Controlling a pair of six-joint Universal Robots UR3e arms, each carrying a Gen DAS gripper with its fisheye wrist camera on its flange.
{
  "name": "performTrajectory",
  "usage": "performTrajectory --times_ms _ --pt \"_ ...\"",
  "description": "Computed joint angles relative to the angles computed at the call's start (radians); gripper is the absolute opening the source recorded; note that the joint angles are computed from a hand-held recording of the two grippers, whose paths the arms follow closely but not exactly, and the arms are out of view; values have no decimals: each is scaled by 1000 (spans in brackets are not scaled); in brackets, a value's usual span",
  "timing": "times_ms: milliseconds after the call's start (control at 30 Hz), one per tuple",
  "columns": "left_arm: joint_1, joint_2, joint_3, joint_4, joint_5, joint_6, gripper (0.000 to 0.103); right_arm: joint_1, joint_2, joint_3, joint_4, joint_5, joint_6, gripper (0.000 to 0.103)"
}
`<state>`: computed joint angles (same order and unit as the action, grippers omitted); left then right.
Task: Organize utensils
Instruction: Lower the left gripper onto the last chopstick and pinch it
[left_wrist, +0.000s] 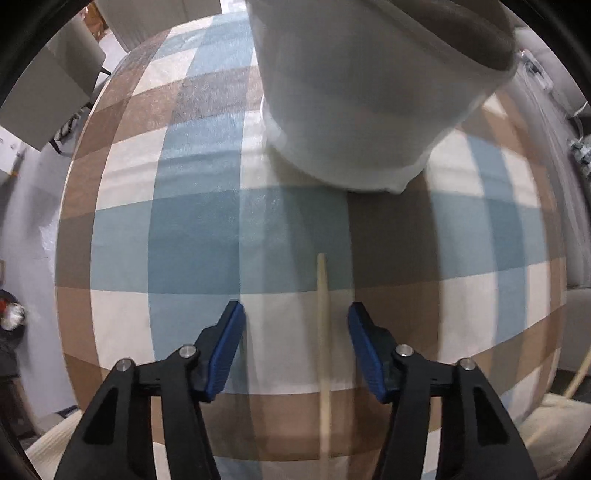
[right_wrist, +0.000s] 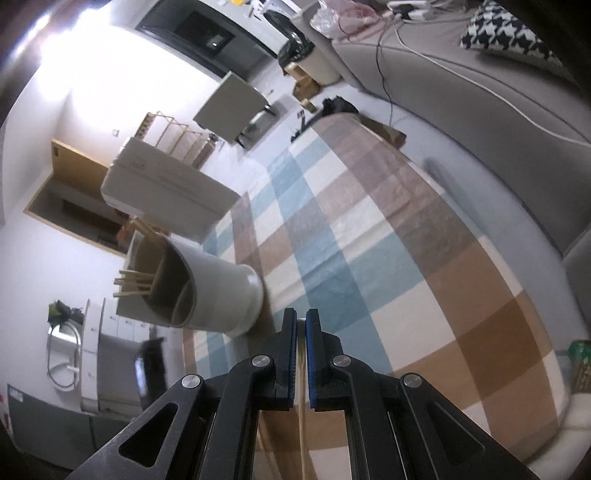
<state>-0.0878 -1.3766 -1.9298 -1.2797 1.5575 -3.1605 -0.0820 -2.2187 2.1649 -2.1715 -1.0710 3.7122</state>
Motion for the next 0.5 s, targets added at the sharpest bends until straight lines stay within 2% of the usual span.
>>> performTrajectory --times_ms 100,133,167,200,233,267,367,500 --pt "-8 12 -21 35 -1 1 46 32 23 -9 -59 -19 14 4" --pt "-19 9 -23 55 0 -7 36 45 34 -9 -84 -24 18 4" --pt "-25 15 -30 70 0 -5 19 56 40 -16 -91 -30 18 4" --pt "-34 19 -34 82 -7 3 7 74 54 -24 -104 -45 19 4" --pt "-44 18 -32 80 -13 11 1 94 68 -35 -112 -61 16 4" --pt "-59 15 -30 84 -1 6 1 108 79 -42 -120 -73 13 4" --pt "-36 53 -53 73 -47 9 1 150 100 -60 -149 -111 9 4" --pt "16 188 -66 38 -95 32 1 211 124 -82 -185 -172 6 4"
